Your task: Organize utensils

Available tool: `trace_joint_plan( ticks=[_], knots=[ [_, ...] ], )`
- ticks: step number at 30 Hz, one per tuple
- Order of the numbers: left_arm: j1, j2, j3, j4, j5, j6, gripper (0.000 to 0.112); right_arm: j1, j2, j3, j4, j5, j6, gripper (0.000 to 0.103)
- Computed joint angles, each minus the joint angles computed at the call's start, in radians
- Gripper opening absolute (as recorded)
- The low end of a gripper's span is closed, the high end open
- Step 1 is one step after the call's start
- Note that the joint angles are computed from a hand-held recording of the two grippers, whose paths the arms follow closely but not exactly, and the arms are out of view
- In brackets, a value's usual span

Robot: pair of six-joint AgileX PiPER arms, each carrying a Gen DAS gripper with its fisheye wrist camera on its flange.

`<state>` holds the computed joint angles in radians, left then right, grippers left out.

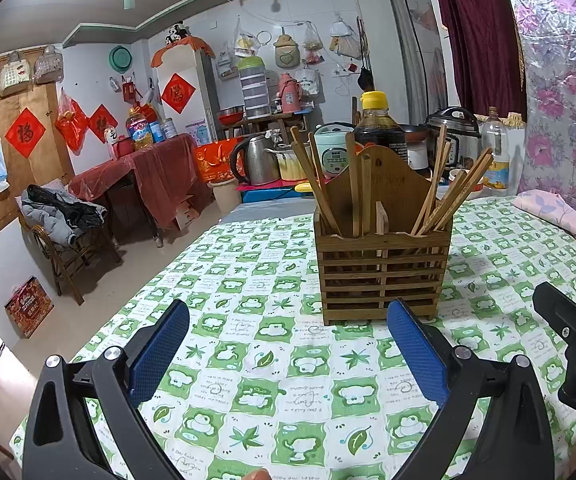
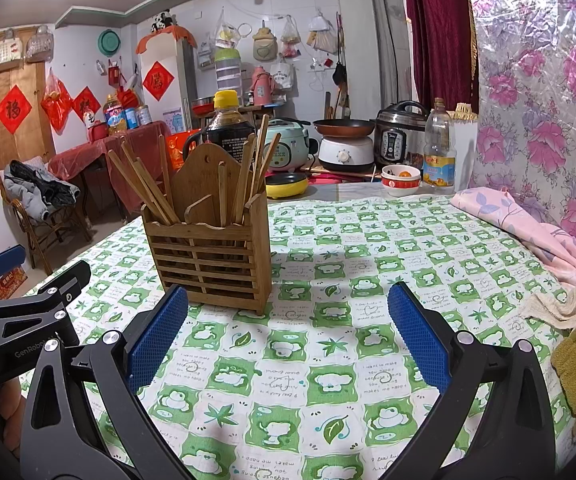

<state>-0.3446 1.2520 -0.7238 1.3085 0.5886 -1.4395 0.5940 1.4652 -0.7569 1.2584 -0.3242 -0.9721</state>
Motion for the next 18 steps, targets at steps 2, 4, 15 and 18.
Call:
trace_joint_plan(
  ticks=[2, 4, 15, 18],
  knots=[
    [-0.004, 0.002, -0.002, -0.001, 0.004, -0.001, 0.097, -0.010, -0.001, -0.001, -0.010, 0.008, 0.004, 0.097],
    [-0.004, 0.003, -0.002, -0.001, 0.005, -0.001, 0.097, -0.011, -0.001, -0.001, -0.009, 0.009, 0.003, 0.097],
    [0.022, -0.002, -0.001, -0.030, -0.035, 0.020, 0.097, -0.005, 0.000, -0.001, -0.004, 0.004, 0.002, 0.097],
    [0.037, 0.014, -0.020, -0.105, -0.064, 0.098, 0.097, -0.008, 0.000, -0.003, 0.002, 0.009, -0.006, 0.097]
  ],
)
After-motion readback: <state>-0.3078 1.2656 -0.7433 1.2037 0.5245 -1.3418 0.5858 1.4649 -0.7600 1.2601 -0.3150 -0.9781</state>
